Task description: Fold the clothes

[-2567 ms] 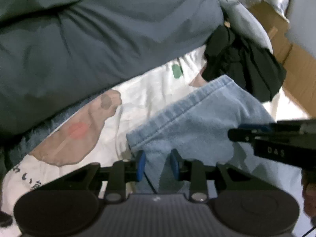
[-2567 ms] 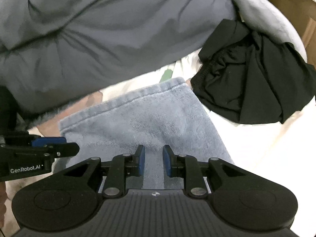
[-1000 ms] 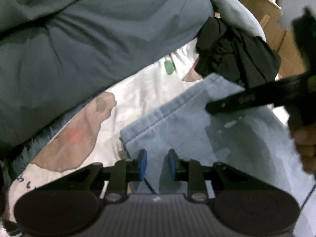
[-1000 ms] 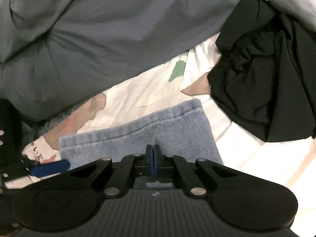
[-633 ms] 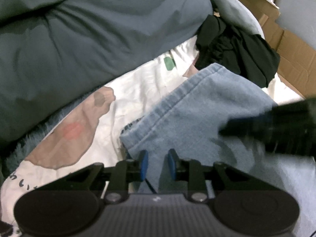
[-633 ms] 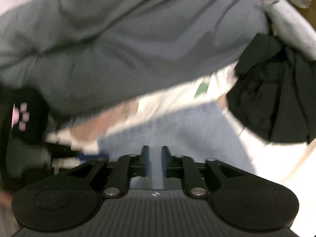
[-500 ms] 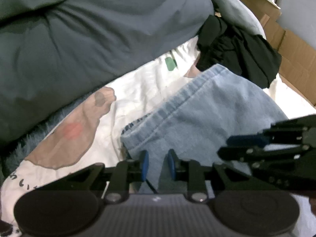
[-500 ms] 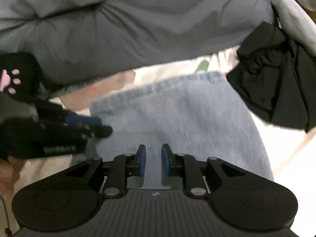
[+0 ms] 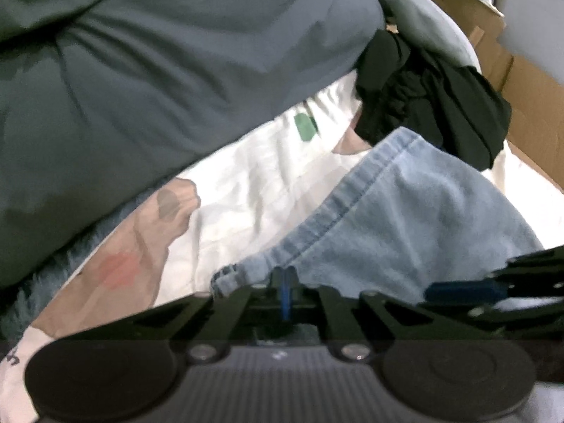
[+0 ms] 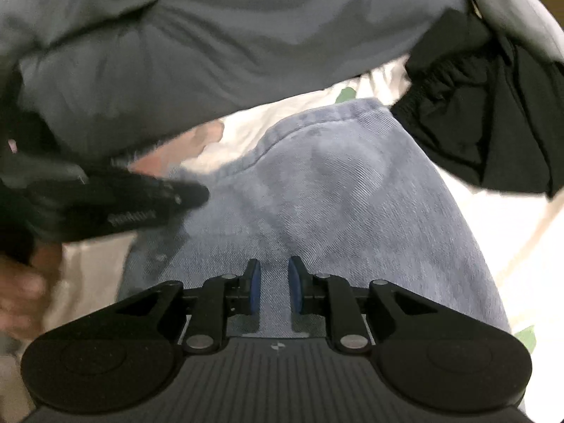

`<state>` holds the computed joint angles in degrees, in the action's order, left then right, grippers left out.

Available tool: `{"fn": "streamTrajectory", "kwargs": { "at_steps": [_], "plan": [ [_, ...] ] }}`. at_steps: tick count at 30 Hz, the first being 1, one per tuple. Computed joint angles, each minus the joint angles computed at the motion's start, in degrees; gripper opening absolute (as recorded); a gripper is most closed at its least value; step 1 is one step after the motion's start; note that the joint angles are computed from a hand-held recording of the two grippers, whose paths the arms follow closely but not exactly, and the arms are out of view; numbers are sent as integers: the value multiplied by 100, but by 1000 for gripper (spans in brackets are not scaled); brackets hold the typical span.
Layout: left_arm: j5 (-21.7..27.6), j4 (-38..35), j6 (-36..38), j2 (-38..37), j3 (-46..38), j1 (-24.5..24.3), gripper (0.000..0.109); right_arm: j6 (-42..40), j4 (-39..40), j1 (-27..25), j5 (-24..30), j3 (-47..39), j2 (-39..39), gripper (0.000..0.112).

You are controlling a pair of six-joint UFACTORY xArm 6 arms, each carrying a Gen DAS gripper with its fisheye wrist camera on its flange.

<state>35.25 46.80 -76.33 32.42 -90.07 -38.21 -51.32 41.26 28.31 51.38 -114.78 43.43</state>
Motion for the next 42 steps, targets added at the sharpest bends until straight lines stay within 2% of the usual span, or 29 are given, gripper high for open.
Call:
{"fn": "streamTrajectory", "kwargs": {
  "at_steps": [4, 7, 12, 14, 15, 16, 17, 18, 23, 27, 29, 32, 37, 42],
  "plan": [
    [26, -93, 117, -9, -16, -5, 3, 65, -50, -240, 432, -196, 32, 19],
    [23, -208, 110, -59, -4, 7, 3, -27, -194, -348, 333, -34, -93, 18],
    [5, -153, -465, -387, 223, 2, 5, 94, -359, -574, 50, 150, -279, 22],
    [96, -78, -567, -490, 260, -57, 18, 42, -271, -747, 109, 178, -371, 24],
    [131, -64, -555, -522, 261, -93, 33, 14, -233, -848, 151, 215, -438, 27],
    [213, -22, -568, -557, 252, -148, 46, -12, -198, -953, 198, 248, -504, 32],
    [295, 18, -579, -591, 242, -204, 50, -41, -147, -1059, 230, 357, -625, 45],
    [324, 18, -586, -628, 254, -236, 52, 5, -122, -1198, 372, 393, -700, 52],
    [539, -338, -480, -840, 390, -360, 52, 388, -79, -1943, 1285, 200, -837, 52],
    [833, -646, -307, -902, 410, -487, 53, 333, -77, -2527, 1606, 436, -1034, 52],
    [914, -1083, -53, -843, 345, -520, 55, 424, 47, -2816, 1666, 722, -1200, 52],
    [1073, -1319, 373, -653, 96, -591, 55, 328, 105, -3147, 1529, 1355, -1516, 53],
    [1447, -1601, 359, -373, -322, -719, 55, 94, 757, -3620, 1186, 2779, -2127, 53],
    [1820, -1434, 147, -271, -509, -925, 60, 354, 1531, -3864, 668, 3834, -2404, 53]
  ]
}}
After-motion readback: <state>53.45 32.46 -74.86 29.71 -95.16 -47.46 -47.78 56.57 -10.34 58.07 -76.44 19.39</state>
